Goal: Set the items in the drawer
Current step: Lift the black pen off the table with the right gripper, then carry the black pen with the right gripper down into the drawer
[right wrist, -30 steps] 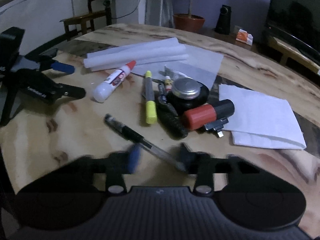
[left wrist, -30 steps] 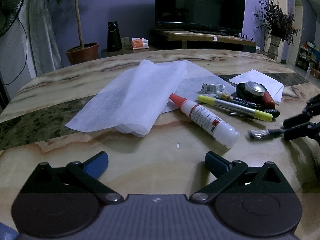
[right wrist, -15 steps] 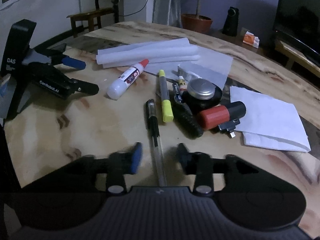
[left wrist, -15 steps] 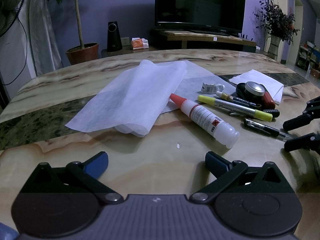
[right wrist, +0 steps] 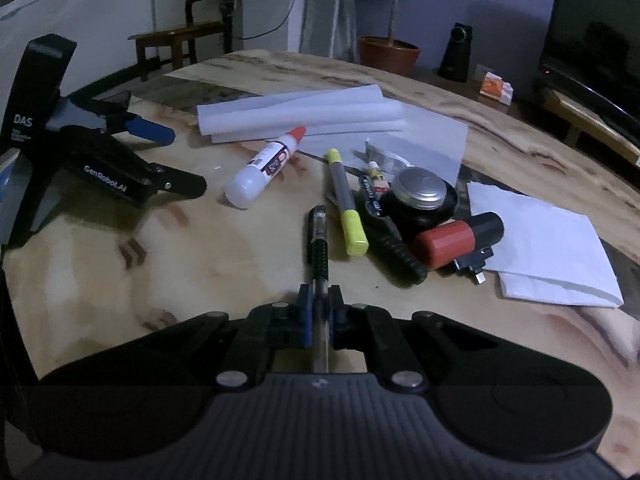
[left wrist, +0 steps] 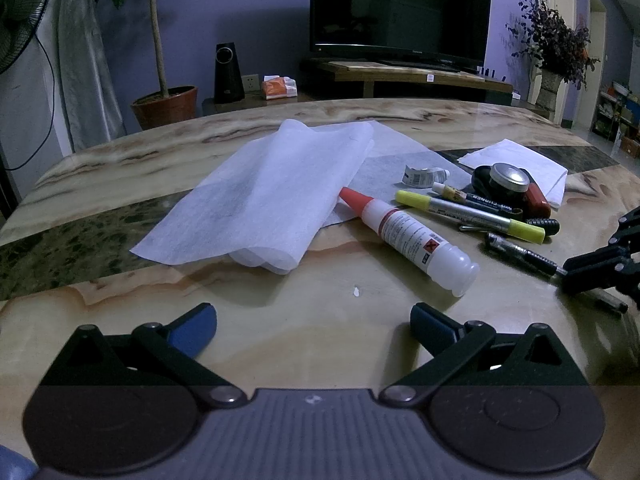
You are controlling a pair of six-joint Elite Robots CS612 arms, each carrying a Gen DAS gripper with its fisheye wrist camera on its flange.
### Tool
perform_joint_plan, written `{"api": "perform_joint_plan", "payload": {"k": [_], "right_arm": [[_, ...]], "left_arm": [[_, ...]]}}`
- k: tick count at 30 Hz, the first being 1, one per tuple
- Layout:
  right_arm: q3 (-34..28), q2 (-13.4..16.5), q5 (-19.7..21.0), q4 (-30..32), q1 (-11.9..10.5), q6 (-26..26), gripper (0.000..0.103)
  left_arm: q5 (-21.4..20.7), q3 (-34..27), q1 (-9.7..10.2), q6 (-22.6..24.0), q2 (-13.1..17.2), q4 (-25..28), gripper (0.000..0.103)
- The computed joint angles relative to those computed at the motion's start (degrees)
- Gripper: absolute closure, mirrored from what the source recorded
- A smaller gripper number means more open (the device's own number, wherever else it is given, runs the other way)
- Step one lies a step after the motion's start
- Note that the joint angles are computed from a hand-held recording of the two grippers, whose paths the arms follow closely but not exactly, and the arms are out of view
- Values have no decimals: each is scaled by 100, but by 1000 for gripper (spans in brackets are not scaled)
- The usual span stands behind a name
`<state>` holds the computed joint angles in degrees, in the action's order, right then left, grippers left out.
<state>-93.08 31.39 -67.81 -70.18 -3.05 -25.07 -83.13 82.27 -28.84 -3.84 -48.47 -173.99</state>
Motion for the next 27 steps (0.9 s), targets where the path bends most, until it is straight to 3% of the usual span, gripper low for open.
{"api": "perform_joint_plan", "payload": {"k": [11, 15, 22, 27], "right_arm": [[-358, 118, 644, -226, -132, 538, 94], [-596, 197, 856, -29, -146, 407, 94], [-1098, 356, 1590, 595, -250, 198, 94], [-1520, 428, 2212, 1336, -358, -320, 94]], "left_arm": [[1, -1, -1, -1, 0, 0, 0], [1, 0, -1, -1, 0, 0, 0], [1, 0, -1, -1, 0, 0, 0], [1, 0, -1, -1, 0, 0, 0]]}}
